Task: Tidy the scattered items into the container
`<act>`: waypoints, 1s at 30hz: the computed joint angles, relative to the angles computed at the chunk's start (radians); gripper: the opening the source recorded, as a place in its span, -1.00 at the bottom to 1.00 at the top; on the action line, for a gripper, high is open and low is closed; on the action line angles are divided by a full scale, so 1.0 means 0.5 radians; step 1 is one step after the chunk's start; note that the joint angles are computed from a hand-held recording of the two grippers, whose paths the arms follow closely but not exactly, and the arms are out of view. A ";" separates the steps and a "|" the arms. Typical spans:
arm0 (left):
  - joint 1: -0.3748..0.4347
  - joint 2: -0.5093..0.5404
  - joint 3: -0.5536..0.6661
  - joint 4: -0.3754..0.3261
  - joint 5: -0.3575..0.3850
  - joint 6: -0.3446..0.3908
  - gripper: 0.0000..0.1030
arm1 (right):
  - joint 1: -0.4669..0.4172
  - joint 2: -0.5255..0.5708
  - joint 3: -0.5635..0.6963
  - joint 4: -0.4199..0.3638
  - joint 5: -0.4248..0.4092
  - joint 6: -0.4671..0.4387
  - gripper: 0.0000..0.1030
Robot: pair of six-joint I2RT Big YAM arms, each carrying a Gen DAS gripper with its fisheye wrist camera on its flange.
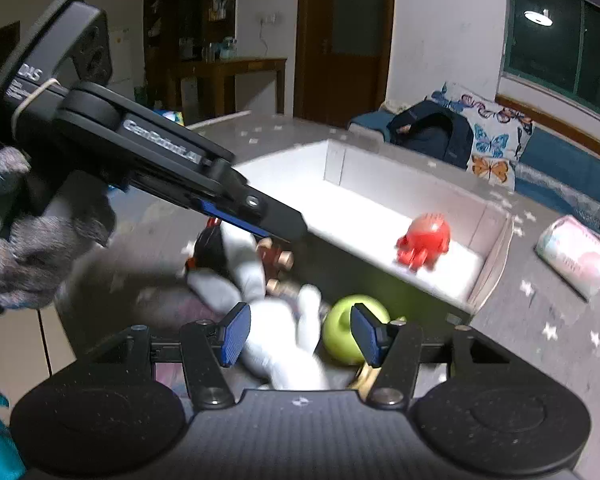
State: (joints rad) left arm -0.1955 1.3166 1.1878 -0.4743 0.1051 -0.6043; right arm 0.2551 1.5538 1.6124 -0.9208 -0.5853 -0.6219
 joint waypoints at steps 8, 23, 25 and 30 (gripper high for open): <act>0.016 -0.076 -0.153 0.020 0.044 -0.230 -0.32 | 0.023 -0.023 -0.087 -0.037 0.082 -0.117 0.08; 0.030 0.020 -0.144 0.010 0.049 -0.552 -0.32 | 0.070 -0.007 -0.167 0.047 0.198 -0.168 -0.07; 0.026 0.032 -0.142 0.011 0.037 -0.570 -0.32 | 0.065 -0.011 -0.177 0.055 0.193 -0.176 -0.11; 0.034 0.029 -0.175 0.067 0.045 -0.589 -0.37 | 0.059 -0.024 -0.199 0.071 0.183 -0.177 -0.26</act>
